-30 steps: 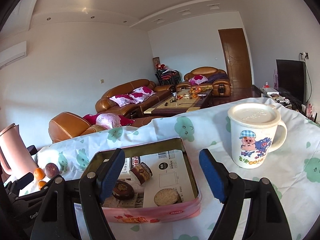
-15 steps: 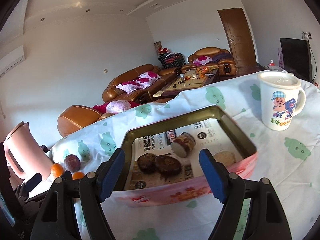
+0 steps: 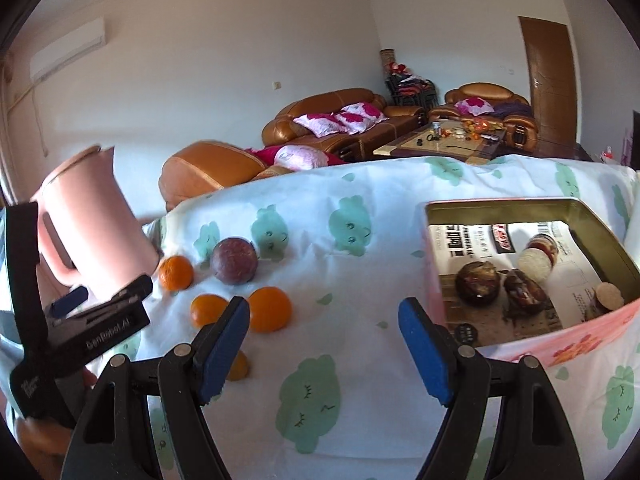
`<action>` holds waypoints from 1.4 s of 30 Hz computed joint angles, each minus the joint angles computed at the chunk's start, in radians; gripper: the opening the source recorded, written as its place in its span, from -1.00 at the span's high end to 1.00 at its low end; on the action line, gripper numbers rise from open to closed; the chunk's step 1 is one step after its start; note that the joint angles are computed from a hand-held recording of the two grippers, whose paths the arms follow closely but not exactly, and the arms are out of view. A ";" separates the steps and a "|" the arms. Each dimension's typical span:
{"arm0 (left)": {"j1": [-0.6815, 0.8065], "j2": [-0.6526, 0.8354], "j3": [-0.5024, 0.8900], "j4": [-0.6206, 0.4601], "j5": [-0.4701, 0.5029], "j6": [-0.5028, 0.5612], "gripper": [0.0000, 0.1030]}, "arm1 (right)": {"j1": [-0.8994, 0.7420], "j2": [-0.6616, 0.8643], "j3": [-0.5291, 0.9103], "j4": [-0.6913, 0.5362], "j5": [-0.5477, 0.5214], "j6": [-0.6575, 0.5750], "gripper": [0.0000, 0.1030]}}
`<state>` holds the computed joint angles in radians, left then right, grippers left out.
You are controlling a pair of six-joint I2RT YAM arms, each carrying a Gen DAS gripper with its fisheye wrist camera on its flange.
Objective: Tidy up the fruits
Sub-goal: 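Grasp a brown kiwi with the right gripper while the left grasps another kiwi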
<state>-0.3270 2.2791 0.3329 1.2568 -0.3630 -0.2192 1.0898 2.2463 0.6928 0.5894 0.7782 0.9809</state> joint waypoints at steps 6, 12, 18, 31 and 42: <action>0.037 -0.010 0.014 -0.053 0.016 -0.005 -1.00 | -0.033 0.050 0.106 -0.029 -0.172 -0.189 -0.45; 0.009 -0.013 0.028 -0.100 0.054 0.036 -1.00 | -0.066 0.089 0.186 -0.107 -0.296 -0.230 -0.01; -0.040 -0.020 0.011 -0.068 0.036 0.070 -1.00 | -0.076 0.123 0.252 -0.174 -0.368 -0.274 0.16; -0.120 -0.035 0.019 -0.128 0.237 0.056 -0.56 | 0.062 -0.014 -0.023 -0.005 -0.028 -0.113 0.47; -0.264 0.009 0.132 -0.285 0.204 0.023 -0.09 | 0.041 -0.041 -0.107 0.069 -0.040 -0.092 0.47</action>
<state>-0.5909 2.2883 0.4653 0.9719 -0.1586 -0.1961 1.1305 2.2055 0.5859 0.6580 0.7385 0.8885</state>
